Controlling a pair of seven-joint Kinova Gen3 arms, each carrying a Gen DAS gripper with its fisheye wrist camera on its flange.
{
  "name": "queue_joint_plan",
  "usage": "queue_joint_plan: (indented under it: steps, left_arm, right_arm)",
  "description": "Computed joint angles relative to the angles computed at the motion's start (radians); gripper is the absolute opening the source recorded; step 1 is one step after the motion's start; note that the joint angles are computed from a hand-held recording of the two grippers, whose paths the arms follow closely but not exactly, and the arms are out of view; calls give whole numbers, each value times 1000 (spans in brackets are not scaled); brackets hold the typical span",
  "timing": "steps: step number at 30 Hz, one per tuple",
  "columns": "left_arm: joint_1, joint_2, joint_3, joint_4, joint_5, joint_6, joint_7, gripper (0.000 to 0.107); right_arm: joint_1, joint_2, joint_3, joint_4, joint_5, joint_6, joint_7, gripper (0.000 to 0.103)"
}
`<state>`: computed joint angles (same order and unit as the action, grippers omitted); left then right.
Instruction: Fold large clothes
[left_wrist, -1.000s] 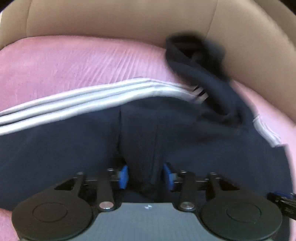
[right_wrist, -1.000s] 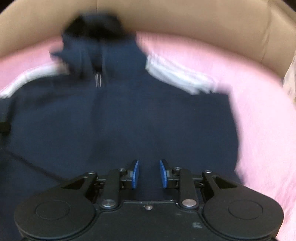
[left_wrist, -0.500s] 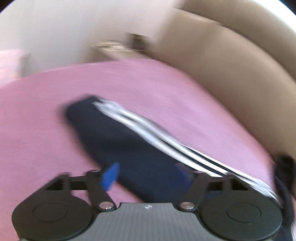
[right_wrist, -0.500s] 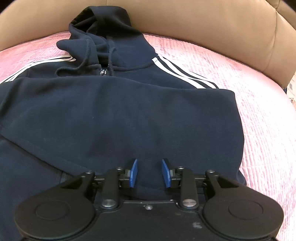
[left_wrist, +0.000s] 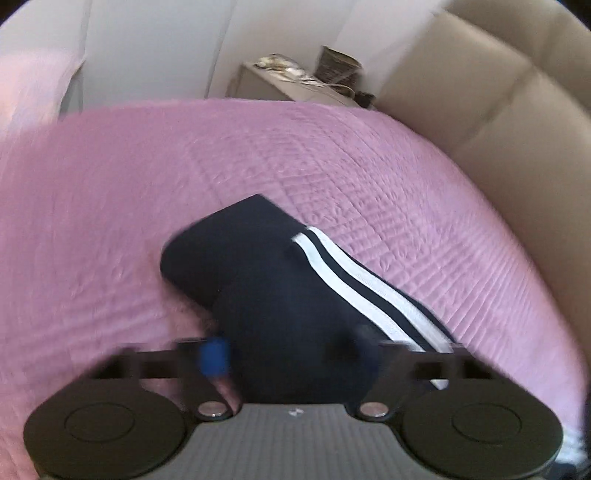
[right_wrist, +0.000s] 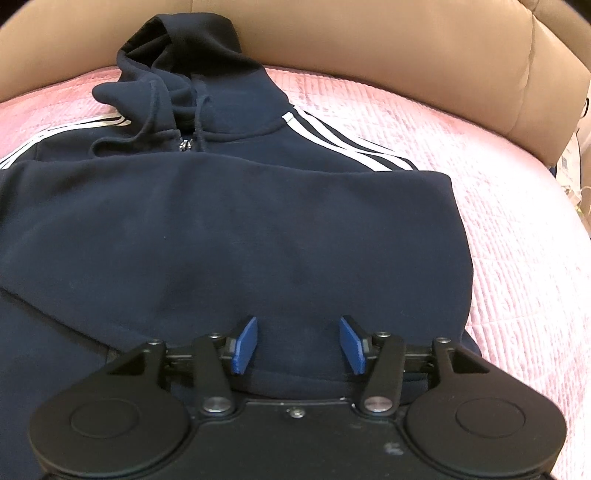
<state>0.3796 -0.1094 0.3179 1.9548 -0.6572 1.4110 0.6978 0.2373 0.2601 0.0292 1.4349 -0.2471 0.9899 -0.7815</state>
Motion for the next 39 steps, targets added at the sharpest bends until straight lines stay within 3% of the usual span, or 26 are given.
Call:
queue_joint_plan:
  steps: [1, 4, 9, 10, 13, 16, 19, 23, 24, 25, 26, 28, 30, 32, 34, 39]
  left_arm:
    - [46, 12, -45, -13, -7, -3, -29, 6]
    - [149, 57, -82, -92, -67, 72, -101, 6]
    - [356, 149, -105, -282, -226, 161, -243, 6]
    - [395, 156, -108, -306, -266, 155, -256, 6]
    - [508, 196, -132, -412, -387, 87, -330, 6]
    - [559, 259, -138, -535, -478, -20, -406, 6]
    - [557, 363, -131, -674, -522, -136, -508, 6]
    - [480, 544, -17, -859, -608, -279, -635, 7]
    - [472, 590, -11, -905, -608, -319, -676, 9]
    - [462, 636, -9, -952, -595, -353, -716, 19]
    - [446, 683, 12, -998, -566, -387, -757, 42]
    - [407, 775, 72, -1091, -510, -406, -834, 55]
    - [382, 829, 137, -1129, -446, -379, -858, 53]
    - [366, 825, 129, -1094, -365, -353, -817, 52]
    - [395, 769, 64, -1002, -297, -362, -737, 52]
    - [512, 655, -115, -833, -185, -368, -637, 52]
  right_arm:
    - [3, -1, -1, 2, -4, -3, 8, 62]
    - [-5, 2, 38, 6, -61, 1, 72, 62]
    - [195, 5, -73, 46, -237, -1, 275, 60]
    - [211, 7, -63, 37, -267, 24, 300, 52]
    - [226, -11, -3, 23, -346, 91, 368, 48]
    - [275, -31, 21, 7, -415, 153, 438, 48]
    - [318, -35, 46, -28, -472, 234, 494, 48]
    - [366, -19, 68, -87, -534, 309, 528, 48]
    - [376, -15, 71, -98, -547, 316, 527, 48]
    - [382, -7, 74, -111, -553, 318, 521, 48]
    - [387, 0, 75, -121, -554, 317, 513, 49]
    - [393, 19, 75, -145, -544, 307, 493, 53]
    - [393, 37, 75, -171, -513, 300, 457, 56]
    - [398, 63, 68, -213, -489, 325, 404, 59]
    - [405, 86, 53, -250, -482, 365, 345, 74]
    - [393, 131, 5, -300, -490, 485, 209, 78]
